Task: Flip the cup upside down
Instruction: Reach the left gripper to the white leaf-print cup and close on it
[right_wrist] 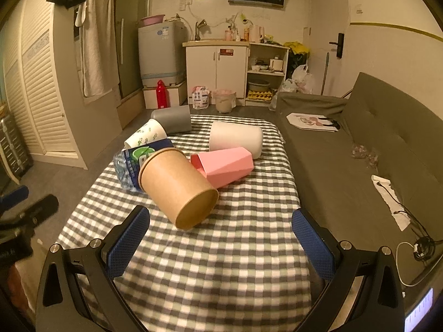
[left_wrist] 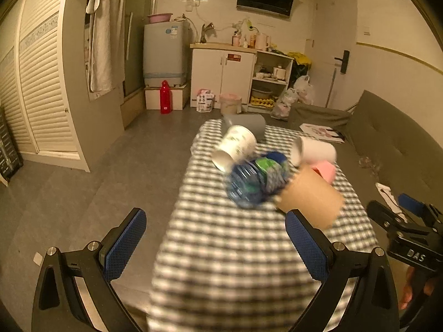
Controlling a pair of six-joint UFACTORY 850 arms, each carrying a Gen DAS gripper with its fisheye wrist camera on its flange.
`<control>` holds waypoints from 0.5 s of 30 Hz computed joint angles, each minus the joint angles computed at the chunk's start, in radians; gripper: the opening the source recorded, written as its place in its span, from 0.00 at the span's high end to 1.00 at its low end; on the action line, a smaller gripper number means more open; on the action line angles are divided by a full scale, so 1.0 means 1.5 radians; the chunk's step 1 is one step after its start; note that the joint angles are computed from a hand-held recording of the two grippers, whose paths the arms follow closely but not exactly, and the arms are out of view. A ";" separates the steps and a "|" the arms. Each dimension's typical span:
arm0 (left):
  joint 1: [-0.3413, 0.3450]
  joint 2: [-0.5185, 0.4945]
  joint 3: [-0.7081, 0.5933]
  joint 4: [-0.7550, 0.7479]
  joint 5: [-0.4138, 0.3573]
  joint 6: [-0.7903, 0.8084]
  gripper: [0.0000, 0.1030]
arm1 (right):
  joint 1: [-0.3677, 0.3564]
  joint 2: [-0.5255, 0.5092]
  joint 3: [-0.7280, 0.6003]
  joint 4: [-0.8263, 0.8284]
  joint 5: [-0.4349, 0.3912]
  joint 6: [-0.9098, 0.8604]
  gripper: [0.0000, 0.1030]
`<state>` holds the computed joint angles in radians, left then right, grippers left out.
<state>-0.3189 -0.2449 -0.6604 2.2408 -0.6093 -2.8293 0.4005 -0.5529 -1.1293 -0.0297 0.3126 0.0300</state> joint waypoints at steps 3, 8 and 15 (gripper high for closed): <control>0.048 -0.027 -0.044 0.033 0.021 0.015 0.00 | -0.001 -0.032 -0.058 -0.036 -0.040 0.038 0.00; 0.104 -0.097 -0.143 0.086 0.072 0.033 0.00 | 0.003 -0.080 -0.140 -0.025 -0.075 0.024 0.00; 0.156 -0.224 -0.308 0.168 0.192 0.013 0.00 | 0.001 -0.144 -0.244 -0.017 -0.115 0.007 0.00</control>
